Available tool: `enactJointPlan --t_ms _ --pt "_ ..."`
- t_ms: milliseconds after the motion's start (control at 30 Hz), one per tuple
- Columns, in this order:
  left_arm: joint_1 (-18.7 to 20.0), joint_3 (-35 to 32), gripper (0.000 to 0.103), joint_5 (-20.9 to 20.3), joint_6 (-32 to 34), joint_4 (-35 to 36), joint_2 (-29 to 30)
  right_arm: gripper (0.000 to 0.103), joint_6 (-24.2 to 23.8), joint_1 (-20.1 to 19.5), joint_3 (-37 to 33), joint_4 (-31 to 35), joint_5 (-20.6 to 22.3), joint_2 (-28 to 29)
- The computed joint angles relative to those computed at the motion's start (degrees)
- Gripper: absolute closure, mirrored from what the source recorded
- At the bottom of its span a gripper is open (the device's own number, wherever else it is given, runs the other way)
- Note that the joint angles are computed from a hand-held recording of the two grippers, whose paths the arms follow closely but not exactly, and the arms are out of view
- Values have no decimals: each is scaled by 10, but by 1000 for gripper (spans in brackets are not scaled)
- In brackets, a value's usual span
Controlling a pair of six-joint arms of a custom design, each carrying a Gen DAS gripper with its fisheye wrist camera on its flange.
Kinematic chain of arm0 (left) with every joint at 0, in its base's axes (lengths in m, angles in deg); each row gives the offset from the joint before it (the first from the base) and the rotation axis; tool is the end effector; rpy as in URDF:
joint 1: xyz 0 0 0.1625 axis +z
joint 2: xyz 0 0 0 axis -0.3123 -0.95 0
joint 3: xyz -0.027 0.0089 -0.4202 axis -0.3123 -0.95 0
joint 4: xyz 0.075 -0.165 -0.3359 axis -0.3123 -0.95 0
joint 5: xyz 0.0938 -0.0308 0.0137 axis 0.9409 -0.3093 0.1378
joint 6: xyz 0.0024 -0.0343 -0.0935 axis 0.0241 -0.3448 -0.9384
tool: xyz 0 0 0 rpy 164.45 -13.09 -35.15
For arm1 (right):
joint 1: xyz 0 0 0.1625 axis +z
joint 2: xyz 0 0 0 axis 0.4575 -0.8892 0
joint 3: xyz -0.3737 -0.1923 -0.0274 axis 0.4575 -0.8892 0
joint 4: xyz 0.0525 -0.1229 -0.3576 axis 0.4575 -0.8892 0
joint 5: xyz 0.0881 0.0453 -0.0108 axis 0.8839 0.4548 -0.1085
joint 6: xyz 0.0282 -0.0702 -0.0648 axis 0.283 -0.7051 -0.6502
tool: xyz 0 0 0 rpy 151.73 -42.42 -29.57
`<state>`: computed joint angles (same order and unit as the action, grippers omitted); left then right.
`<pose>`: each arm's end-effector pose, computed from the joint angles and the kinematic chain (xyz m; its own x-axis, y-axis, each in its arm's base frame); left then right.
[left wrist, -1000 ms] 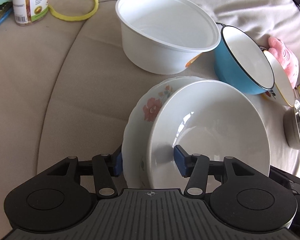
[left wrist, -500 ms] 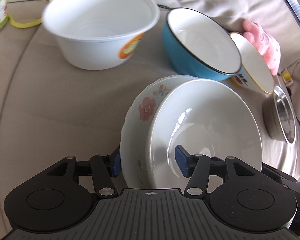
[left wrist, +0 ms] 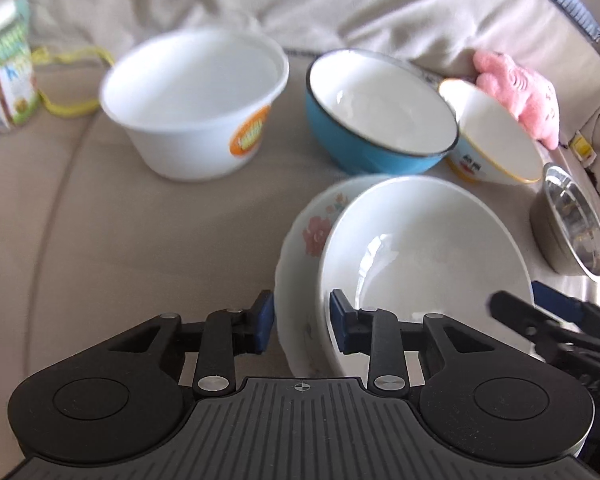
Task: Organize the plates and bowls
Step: 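Open the left tool and move it to the steel bowl, then close the left tool on the rim of the steel bowl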
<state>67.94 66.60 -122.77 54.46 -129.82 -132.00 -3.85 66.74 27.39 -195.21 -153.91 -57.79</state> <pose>-0.2750 -0.6271 0.1488 -0.8149 0.1877 -0.5483 0.4080 0.8577 -0.3128 0.1336 -0.5622 0.2216 -0.8476 -0.0170 0.5304 -0.4068 0.6626 -0.6288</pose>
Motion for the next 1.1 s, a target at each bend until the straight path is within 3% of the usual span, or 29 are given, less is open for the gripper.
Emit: enactJointPlan --t_ms 133,200,267,333,400,500,633,767,833,900,967,1100 --pt "-33 43 70 -6 14 -120 -13 23 -19 -18 53 -32 37 -60" --pt "-41 33 70 -53 26 -159 3 23 -29 -23 66 -60 22 -80" --pt "-44 -16 70 -113 13 -141 46 23 -50 -29 76 -113 0 -92" --pt "-54 -55 70 -138 19 -142 90 23 -74 -39 79 -169 -26 -100" --pt "-68 -90 70 -132 34 -154 136 23 -76 -56 73 -178 -41 -118" --pt "-71 -167 70 -130 21 -141 208 23 -34 -92 50 -151 -32 -144" --pt "-66 -264 70 -113 -16 -92 284 23 13 -123 -31 -36 -33 -142" --pt "-60 -328 70 -109 -37 -44 331 19 34 -143 -85 -89 -33 -85" --pt "-58 -356 70 -107 -36 -12 350 18 51 -154 -84 -86 -13 -79" --pt "-54 -373 69 -114 -50 11 363 18 56 -168 -72 -61 39 -92" --pt "-55 -363 70 -109 -45 -9 365 16 64 -180 -67 -57 77 -97" --pt "-61 -369 70 -92 -22 -7 372 16 125 -203 -79 35 133 -116"
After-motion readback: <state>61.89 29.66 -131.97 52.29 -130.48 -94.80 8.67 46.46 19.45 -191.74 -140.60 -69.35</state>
